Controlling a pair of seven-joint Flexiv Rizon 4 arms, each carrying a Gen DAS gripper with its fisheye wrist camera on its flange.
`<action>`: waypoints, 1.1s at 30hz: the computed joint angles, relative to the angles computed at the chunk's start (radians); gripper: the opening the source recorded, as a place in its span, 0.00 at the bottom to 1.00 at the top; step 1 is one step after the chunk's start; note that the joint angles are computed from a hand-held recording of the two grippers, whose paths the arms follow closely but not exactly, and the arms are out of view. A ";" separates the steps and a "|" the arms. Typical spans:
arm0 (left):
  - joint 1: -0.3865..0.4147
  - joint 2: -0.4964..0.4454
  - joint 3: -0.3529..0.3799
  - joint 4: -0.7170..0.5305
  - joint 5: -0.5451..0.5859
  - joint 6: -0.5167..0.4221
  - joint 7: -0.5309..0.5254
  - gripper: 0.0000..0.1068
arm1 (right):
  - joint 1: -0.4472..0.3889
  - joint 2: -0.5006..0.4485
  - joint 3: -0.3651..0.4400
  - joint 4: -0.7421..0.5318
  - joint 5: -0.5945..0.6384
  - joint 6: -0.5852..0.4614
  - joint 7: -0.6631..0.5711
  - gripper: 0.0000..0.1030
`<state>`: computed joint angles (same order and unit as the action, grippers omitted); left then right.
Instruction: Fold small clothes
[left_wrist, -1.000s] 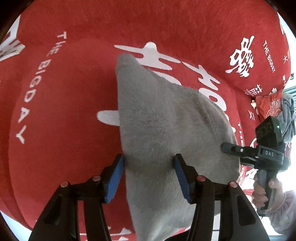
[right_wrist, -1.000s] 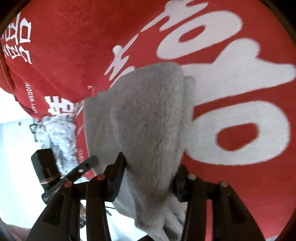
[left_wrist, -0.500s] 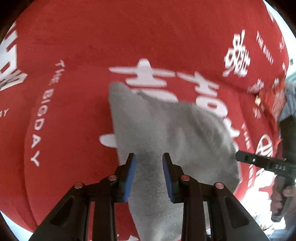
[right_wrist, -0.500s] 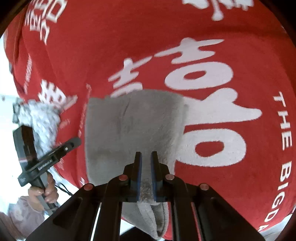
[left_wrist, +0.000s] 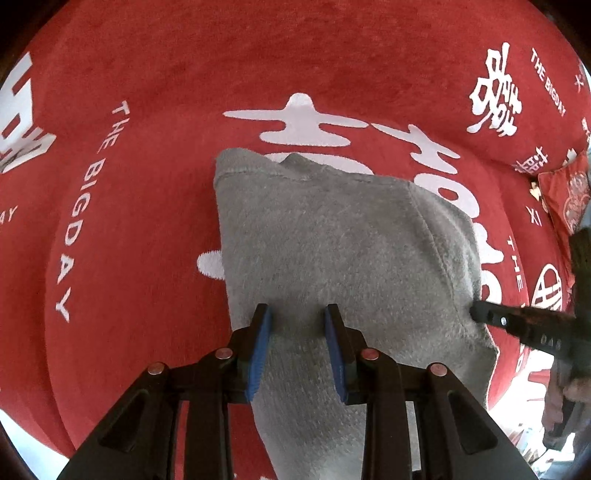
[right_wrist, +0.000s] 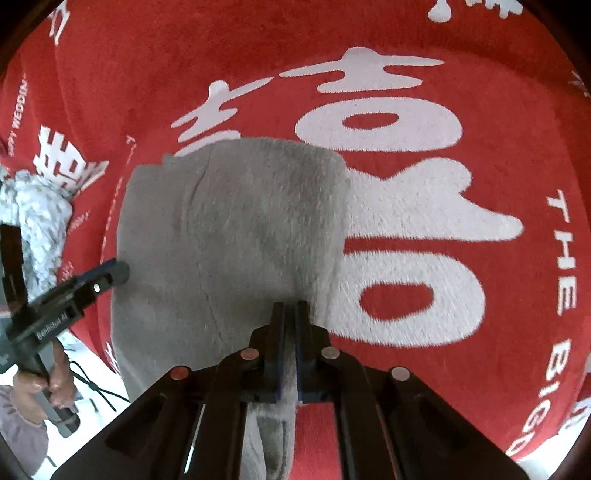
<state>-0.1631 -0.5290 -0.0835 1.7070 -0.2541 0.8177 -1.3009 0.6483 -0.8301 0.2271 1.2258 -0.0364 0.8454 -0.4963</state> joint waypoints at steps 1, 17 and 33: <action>-0.001 0.001 0.002 0.000 0.001 -0.004 -0.005 0.30 | 0.004 0.007 -0.001 0.003 -0.003 -0.014 0.004 0.03; -0.013 0.096 0.035 0.063 0.073 -0.095 -0.078 0.30 | 0.013 0.079 0.056 0.074 0.067 0.004 0.097 0.10; -0.047 0.219 0.058 0.073 0.208 -0.198 -0.209 0.83 | 0.054 0.117 0.018 0.008 0.026 -0.208 0.188 0.60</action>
